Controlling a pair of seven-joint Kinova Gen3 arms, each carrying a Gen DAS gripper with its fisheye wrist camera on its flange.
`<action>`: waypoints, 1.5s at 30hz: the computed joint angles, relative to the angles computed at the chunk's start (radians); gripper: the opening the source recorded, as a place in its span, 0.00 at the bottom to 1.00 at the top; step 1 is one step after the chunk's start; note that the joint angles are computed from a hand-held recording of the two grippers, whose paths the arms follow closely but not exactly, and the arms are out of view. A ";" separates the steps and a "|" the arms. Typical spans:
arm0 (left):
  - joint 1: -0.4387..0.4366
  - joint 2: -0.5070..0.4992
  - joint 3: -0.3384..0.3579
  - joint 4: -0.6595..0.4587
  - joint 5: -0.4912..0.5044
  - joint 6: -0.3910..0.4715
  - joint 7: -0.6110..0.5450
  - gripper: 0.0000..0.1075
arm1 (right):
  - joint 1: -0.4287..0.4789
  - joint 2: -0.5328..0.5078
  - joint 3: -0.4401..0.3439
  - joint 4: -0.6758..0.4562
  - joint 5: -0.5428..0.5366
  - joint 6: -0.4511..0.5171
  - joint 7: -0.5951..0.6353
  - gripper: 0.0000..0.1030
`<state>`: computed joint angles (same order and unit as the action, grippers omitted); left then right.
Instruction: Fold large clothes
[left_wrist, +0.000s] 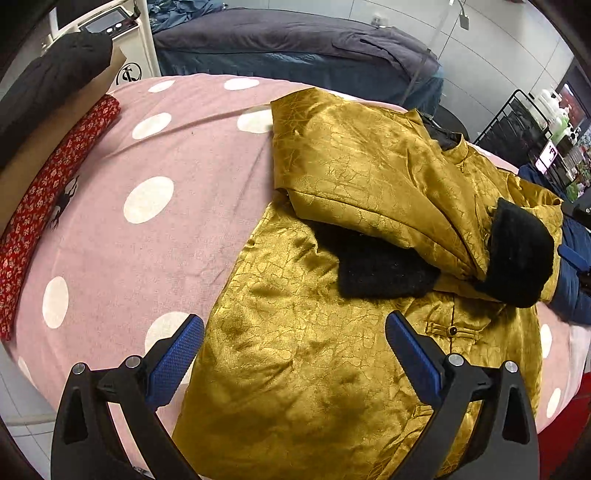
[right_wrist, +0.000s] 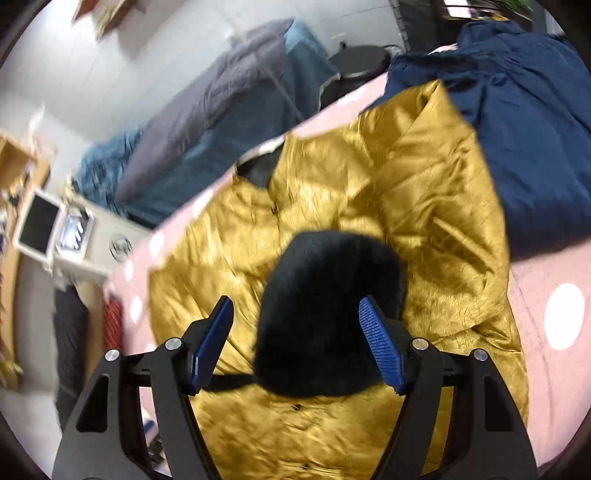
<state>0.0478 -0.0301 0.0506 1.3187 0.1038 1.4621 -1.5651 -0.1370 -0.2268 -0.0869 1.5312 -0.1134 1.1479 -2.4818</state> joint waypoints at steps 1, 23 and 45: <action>0.002 0.003 0.002 -0.004 0.003 -0.002 -0.002 0.90 | -0.017 0.004 0.025 -0.004 -0.023 -0.005 0.019 0.69; 0.069 0.011 0.034 -0.019 -0.070 -0.029 0.026 0.90 | -0.047 0.188 0.016 -0.096 0.137 0.221 0.330 0.13; 0.040 0.021 0.016 0.003 -0.086 -0.004 -0.142 0.90 | 0.052 -0.081 0.070 0.171 -0.070 0.061 0.269 0.58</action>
